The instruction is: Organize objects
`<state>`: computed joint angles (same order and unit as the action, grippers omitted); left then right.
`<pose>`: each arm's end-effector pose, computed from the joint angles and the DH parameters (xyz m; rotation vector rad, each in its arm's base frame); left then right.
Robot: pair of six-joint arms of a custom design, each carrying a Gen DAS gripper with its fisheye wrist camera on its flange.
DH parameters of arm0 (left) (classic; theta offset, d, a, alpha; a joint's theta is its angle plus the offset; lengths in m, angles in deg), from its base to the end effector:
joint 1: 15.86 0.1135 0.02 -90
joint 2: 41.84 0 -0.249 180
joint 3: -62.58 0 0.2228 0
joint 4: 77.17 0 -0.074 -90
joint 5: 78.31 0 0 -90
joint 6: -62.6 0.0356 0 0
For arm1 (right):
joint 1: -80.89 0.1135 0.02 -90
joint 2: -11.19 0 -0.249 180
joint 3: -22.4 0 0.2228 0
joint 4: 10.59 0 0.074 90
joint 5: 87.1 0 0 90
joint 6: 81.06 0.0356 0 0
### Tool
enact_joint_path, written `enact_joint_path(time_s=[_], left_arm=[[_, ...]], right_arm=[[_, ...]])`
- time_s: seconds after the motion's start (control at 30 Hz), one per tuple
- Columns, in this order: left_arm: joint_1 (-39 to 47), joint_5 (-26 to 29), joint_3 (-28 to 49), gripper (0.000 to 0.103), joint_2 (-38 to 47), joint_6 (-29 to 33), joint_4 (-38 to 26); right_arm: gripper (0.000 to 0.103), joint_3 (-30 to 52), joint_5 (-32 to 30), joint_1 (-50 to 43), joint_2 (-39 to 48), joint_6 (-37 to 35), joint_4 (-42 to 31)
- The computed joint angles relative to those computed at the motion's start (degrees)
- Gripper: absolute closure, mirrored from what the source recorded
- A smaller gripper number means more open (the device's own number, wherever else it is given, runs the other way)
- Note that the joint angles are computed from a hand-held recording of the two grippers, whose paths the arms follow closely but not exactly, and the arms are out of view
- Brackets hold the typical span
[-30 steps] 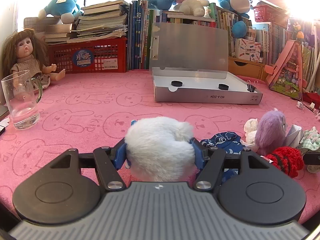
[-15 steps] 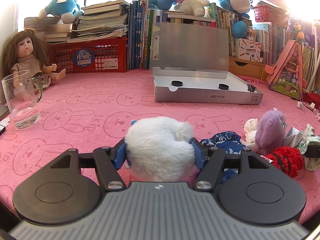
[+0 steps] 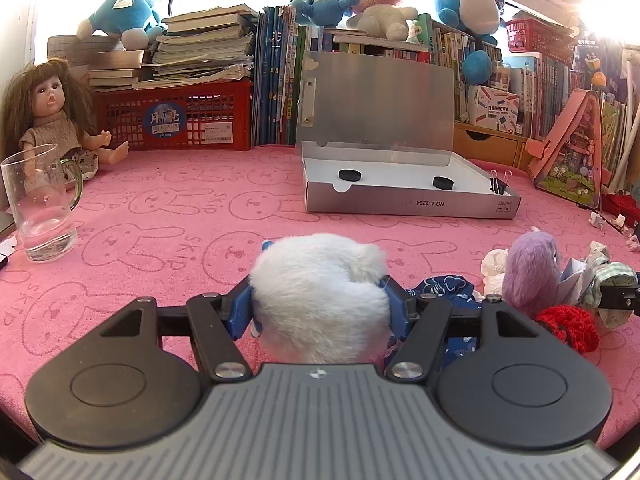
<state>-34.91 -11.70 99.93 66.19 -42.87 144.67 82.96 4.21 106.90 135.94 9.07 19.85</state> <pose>0.2544 -0.0729 0.0886 -0.1834 2.0214 0.0450 0.3150 0.1528 0.0566 -0.4729 2.1172 0.2381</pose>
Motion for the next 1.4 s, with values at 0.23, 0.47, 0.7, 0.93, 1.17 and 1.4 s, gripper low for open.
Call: enact_joint_path(time_s=[0.23, 0.47, 0.7, 0.93, 1.17, 1.4], left_arm=[[0.76, 1.33, 1.33, 0.034, -1.16, 0.56, -0.83], [1.53, 2.41, 3.96, 0.034, -2.22, 1.71, -2.41], [2.99, 4.93, 8.46, 0.034, -2.58, 2.22, -6.17], [3.82, 6.04, 12.54, 0.034, -1.64, 2.95, -8.78], [3.86, 6.83, 12.36, 0.034, -0.03, 2.65, -8.66], [3.76, 6.71, 12.39, 0.034, 0.70, 2.56, -8.22]], right_arm=[[0.061, 0.59, 2.08, -0.73, -1.74, 0.81, 0.25], [0.060, 1.84, 2.83, -2.26, -2.95, 1.59, -0.02], [0.060, 6.15, 3.15, -2.99, -2.21, 1.26, -2.47], [0.055, 11.51, 2.53, -3.53, 0.49, 1.98, -7.83], [0.016, 10.36, -0.38, -4.52, 3.71, 0.77, -4.76], [0.011, 13.71, -4.10, -4.91, 6.41, -2.23, -8.89]])
